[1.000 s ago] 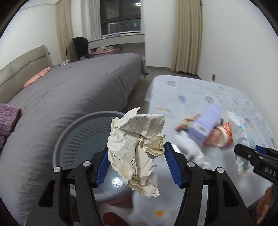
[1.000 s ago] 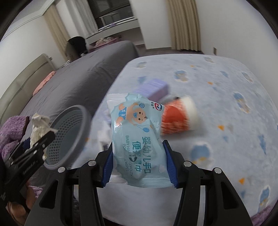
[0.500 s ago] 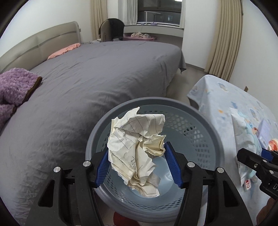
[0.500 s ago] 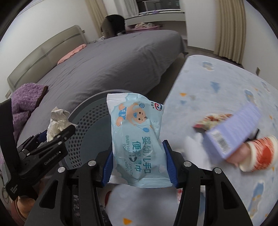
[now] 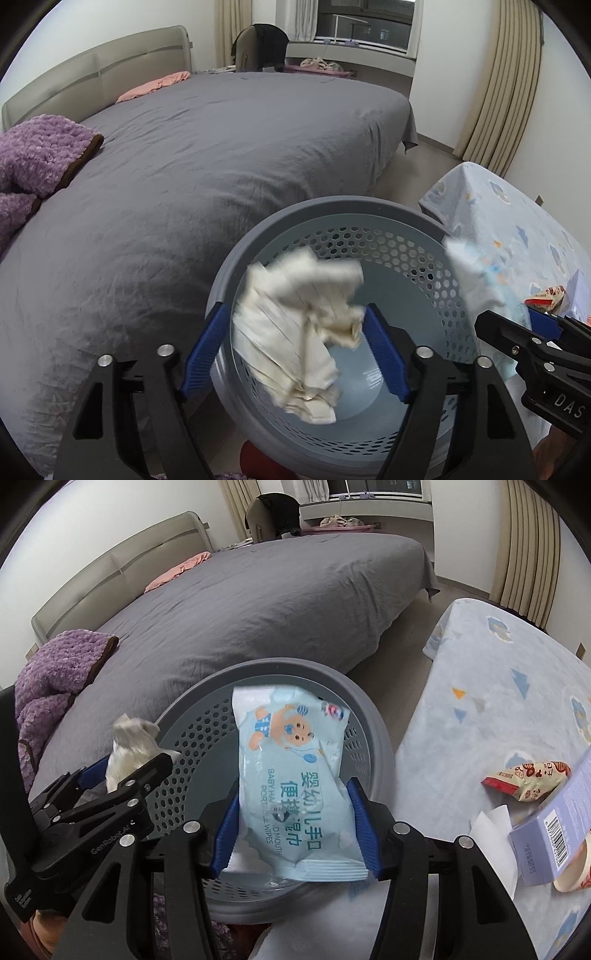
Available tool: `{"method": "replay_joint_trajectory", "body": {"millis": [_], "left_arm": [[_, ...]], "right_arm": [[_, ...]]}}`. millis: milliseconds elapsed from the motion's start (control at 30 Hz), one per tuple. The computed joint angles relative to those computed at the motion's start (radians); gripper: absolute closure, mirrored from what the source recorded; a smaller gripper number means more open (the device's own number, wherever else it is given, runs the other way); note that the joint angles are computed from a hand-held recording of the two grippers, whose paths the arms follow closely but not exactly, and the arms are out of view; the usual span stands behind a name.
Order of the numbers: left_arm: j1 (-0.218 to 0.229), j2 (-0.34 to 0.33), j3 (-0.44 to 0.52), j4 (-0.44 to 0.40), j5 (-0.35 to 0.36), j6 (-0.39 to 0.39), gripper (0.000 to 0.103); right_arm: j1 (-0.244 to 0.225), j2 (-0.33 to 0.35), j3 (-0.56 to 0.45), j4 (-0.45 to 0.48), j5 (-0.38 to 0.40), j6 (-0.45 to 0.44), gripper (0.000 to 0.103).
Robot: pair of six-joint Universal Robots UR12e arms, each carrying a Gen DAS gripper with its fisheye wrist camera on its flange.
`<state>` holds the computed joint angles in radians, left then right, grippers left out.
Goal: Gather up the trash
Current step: 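Carry both items over the grey basket and open both tools to drop them, then move the right tool back to the red-and-white paper cup and grasp it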
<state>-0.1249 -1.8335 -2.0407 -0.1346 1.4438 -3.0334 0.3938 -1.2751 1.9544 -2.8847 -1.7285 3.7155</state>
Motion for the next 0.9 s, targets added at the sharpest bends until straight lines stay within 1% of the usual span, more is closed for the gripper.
{"method": "replay_joint_trajectory", "body": {"millis": [33,333,600,733,900], "left_arm": [[0.0,0.0,0.0,0.003,0.004,-0.003,0.025],[-0.006,-0.002,0.001,0.003,0.029,-0.006,0.025],[-0.007,-0.001,-0.001,0.005,0.031,-0.002,0.025],[-0.007,-0.001,-0.001,0.005,0.03,-0.002,0.024],[-0.009,0.001,-0.002,0.006,0.031,-0.002,0.021]], "right_arm": [[-0.002,-0.004,0.006,-0.004,0.001,0.002,0.042],[0.001,-0.011,0.017,0.0,-0.024,0.025,0.042],[0.004,-0.015,0.021,-0.005,-0.037,0.033,0.042],[0.005,-0.016,0.022,-0.003,-0.04,0.033,0.042],[0.006,-0.021,0.026,-0.003,-0.05,0.038,0.042]]}}
